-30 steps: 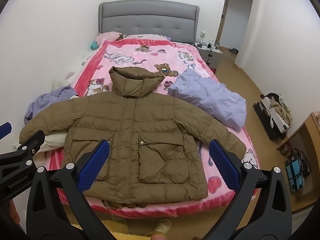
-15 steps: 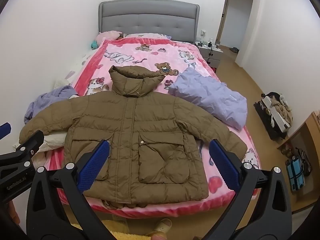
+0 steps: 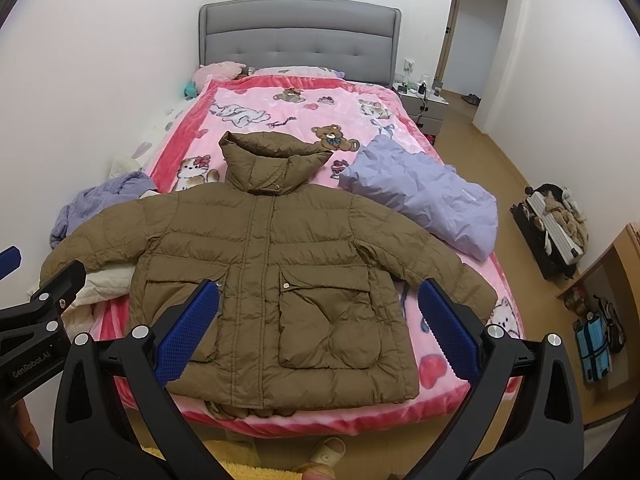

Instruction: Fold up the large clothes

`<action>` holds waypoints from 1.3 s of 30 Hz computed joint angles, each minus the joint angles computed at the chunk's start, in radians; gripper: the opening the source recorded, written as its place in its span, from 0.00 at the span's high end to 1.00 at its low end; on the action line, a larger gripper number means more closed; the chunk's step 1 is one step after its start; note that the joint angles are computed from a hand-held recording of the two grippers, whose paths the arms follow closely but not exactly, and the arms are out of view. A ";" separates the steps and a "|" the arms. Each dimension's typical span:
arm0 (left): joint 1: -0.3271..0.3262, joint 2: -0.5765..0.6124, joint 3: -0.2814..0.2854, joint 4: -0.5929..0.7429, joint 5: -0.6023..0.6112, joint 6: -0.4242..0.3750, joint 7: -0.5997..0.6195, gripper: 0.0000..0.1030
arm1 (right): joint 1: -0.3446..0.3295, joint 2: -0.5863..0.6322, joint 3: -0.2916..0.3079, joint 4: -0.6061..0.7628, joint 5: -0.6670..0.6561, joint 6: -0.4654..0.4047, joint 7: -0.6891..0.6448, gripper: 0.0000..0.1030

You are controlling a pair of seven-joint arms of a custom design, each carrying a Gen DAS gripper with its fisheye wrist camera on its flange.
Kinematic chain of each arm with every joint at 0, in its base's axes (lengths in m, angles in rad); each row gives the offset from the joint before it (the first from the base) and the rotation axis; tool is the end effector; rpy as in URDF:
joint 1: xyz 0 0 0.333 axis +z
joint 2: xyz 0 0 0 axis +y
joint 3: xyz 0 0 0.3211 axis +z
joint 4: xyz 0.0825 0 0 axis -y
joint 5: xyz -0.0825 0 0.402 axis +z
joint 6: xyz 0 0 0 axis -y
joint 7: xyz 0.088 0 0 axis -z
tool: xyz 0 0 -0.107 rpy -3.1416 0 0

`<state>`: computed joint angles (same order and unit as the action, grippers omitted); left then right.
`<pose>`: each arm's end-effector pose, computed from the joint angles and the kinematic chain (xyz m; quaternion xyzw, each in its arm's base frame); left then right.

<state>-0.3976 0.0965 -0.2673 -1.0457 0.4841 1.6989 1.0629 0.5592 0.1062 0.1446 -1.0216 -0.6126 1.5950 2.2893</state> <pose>0.4839 -0.3055 0.8530 -0.6385 0.6855 -0.2179 0.2737 0.4728 0.3113 0.8514 -0.6063 0.7077 -0.3035 0.1986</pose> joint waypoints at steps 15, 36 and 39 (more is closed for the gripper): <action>-0.004 0.006 0.002 0.010 0.007 -0.003 -0.001 0.05 | 0.009 0.024 -0.009 0.027 -0.014 0.002 -0.005 0.08; -0.003 0.007 0.003 0.012 0.006 -0.006 0.004 0.05 | 0.013 0.032 -0.016 0.045 -0.013 -0.005 -0.008 0.08; -0.002 0.012 0.004 0.022 0.003 -0.012 0.010 0.05 | 0.013 0.028 -0.017 0.040 -0.013 -0.004 -0.009 0.08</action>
<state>-0.3992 0.1083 -0.2635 -1.0233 0.4874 1.6874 1.0732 0.5724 0.1342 0.1281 -0.9820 -0.6255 1.5909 2.2807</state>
